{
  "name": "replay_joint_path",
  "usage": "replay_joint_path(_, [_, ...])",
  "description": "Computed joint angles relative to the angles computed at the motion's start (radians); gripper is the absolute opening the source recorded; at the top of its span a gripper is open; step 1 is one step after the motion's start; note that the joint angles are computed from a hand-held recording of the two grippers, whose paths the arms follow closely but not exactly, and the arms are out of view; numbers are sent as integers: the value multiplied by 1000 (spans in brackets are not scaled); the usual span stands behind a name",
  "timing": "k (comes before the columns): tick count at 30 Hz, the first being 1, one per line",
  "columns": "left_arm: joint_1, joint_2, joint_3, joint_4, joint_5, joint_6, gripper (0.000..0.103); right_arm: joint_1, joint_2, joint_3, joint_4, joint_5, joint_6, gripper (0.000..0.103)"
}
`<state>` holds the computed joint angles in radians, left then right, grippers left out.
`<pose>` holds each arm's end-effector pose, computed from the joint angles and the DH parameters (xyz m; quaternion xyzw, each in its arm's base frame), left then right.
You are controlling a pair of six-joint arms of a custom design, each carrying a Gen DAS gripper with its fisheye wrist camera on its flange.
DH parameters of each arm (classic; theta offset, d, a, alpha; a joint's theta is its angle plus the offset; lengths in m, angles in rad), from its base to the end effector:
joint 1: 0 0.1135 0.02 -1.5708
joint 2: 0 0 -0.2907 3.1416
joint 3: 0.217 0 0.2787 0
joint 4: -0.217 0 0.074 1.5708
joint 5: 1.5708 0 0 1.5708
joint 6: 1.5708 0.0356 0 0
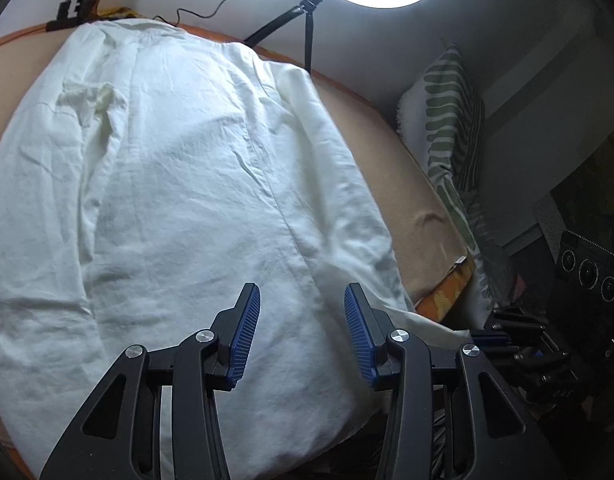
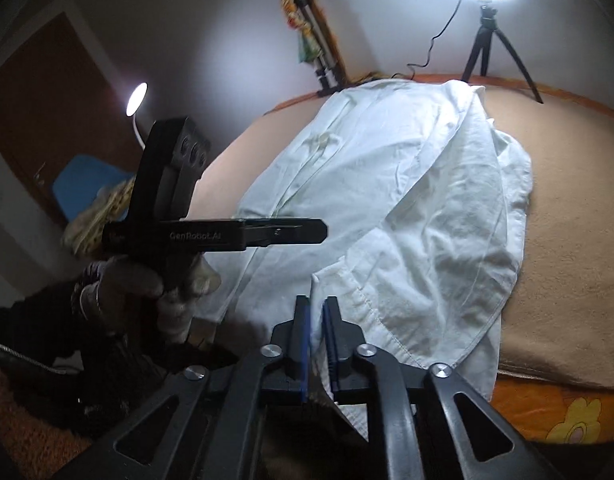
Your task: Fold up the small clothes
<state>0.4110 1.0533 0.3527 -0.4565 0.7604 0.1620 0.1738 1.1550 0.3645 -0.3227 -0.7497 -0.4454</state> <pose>0.1593 0.0426 0.1452 -0.0372 0.9112 -0.2945 0.2856 0.1740 0.0552 0.1385 -0.3552 0.8379 0.3247 0.2574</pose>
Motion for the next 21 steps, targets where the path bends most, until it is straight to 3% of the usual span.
replay_joint_path(1, [-17,0,-3,8,-6,-10,42,-9,5,9,-24,-13,-25,33])
replay_joint_path(5, [-100,-2,-30,74,-58,-87,50,-113,23,89,-112,-82,-104,33])
replay_joint_path(9, [-173,29,-49,141,-85,-155,50,-109,173,259,-25,-27,34,35])
replay_joint_path(14, [-232,-11,-82,189,-136,-197,50,35,468,590,48,200,208,35])
replay_joint_path(21, [-244,-40,-126,256,-117,-212,45,161,890,1093,-88,508,318,33])
